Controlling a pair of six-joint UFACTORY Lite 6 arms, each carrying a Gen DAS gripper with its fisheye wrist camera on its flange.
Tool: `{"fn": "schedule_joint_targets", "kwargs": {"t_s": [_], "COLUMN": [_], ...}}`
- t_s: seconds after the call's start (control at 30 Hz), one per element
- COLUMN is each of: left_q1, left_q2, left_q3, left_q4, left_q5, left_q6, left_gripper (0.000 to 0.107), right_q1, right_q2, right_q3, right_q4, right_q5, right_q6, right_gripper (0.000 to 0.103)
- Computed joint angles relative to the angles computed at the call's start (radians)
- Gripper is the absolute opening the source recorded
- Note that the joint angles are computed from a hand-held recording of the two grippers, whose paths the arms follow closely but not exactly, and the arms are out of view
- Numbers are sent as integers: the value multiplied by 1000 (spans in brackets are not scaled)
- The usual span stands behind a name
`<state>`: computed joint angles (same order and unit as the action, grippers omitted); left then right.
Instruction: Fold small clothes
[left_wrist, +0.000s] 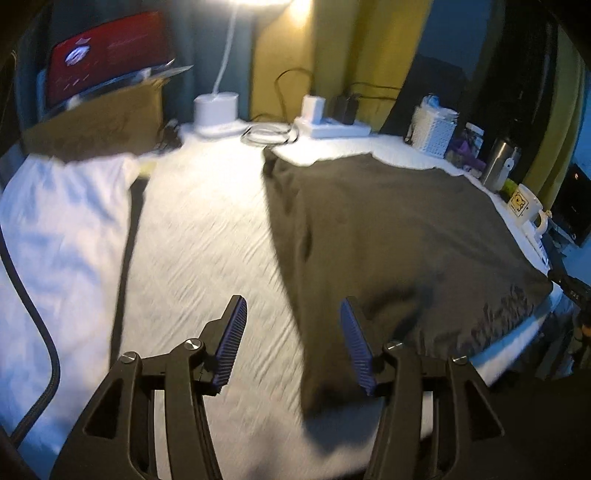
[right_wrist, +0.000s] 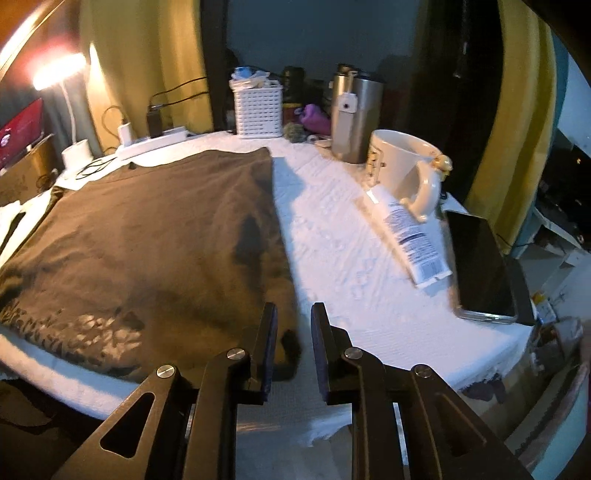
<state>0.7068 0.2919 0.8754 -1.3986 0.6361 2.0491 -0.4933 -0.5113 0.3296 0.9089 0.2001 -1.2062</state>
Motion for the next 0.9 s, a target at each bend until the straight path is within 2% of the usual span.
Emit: {"fn": "schedule_joint_targets", "kwargs": {"t_s": [0.07, 0.2, 0.37, 0.47, 0.7, 0.9], "left_q1": [-89, -199, -284, -320, -398, -427], "left_q2": [44, 134, 279, 350, 567, 675], "left_q3": [51, 166, 359, 460, 763, 931], "left_q4": [-57, -93, 51, 126, 506, 725], "left_q5": [-65, -133, -207, -227, -260, -238], "left_q6": [5, -4, -219, -309, -766, -1043], "left_gripper": [53, 53, 53, 53, 52, 52], "right_q1": [-7, 63, 174, 220, 263, 260], "right_q2": [38, 158, 321, 412, 648, 852], "right_q3": [24, 100, 221, 302, 535, 748], "right_q4": [68, 240, 519, 592, 454, 279], "right_q5": [-4, -48, -78, -79, -51, 3], "right_q6": [-68, -202, -409, -456, -316, -147], "right_gripper": [20, 20, 20, 20, 20, 20]}}
